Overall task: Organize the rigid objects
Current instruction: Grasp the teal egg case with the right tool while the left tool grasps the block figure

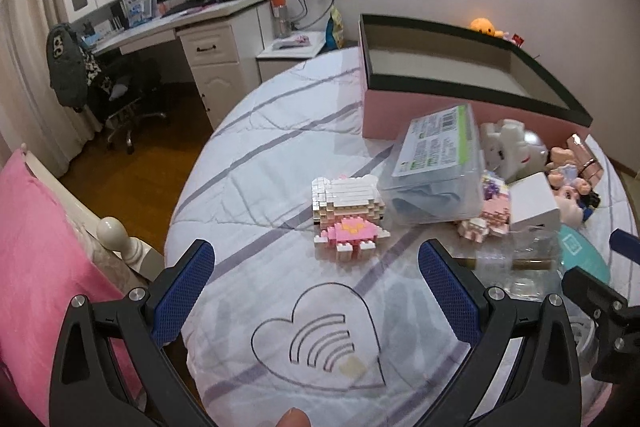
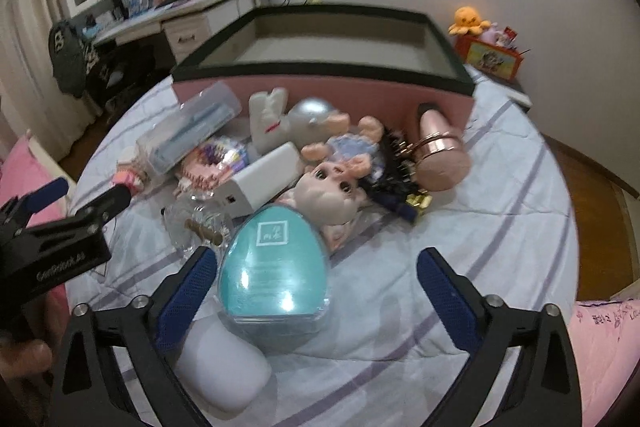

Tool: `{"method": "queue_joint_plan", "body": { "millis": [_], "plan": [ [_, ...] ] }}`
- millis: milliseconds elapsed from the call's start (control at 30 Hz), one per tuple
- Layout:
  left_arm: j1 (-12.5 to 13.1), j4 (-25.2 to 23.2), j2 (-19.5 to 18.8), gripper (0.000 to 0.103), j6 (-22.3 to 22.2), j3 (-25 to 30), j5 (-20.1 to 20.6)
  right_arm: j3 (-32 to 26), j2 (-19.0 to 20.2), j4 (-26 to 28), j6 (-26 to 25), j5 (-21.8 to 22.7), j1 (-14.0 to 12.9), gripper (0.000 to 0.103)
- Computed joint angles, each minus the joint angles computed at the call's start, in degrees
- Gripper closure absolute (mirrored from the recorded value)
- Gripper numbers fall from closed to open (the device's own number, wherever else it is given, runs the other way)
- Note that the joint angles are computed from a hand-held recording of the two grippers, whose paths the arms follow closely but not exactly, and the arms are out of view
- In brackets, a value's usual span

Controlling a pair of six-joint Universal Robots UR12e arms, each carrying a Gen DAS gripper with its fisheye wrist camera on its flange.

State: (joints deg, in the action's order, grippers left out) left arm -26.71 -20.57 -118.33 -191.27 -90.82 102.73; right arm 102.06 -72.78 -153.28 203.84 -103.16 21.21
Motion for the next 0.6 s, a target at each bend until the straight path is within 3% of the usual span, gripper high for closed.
{"method": "queue_joint_plan", "body": {
  "millis": [200, 300, 400, 533, 600],
  "plan": [
    [1.2, -3.0, -1.1, 0.000, -0.3, 1.8, -1.8, -1.5, 0.2, 4.4, -1.5, 1.9, -0.6, 0.016],
    [1.6, -5.0, -1.9, 0.000, 0.0, 2.9, -3.7, -2.1, 0.6, 6.4, -2.4, 2.5, -1.0, 0.027],
    [1.4, -6.7, -2.9, 0.000, 0.7, 4.4, -3.1, -2.1, 0.8, 5.9, -2.6, 4.1, -1.6, 0.029],
    [1.6, -7.4, -3.6, 0.000, 1.4, 5.5, -3.9, -1.7, 0.9, 3.9, -3.6, 7.1, -2.2, 0.043],
    [1.8, -8.0, -3.8, 0.005, 1.9, 6.0, -4.8, -1.7, 1.0, 3.5, -4.0, 6.8, -2.1, 0.044]
  ]
}}
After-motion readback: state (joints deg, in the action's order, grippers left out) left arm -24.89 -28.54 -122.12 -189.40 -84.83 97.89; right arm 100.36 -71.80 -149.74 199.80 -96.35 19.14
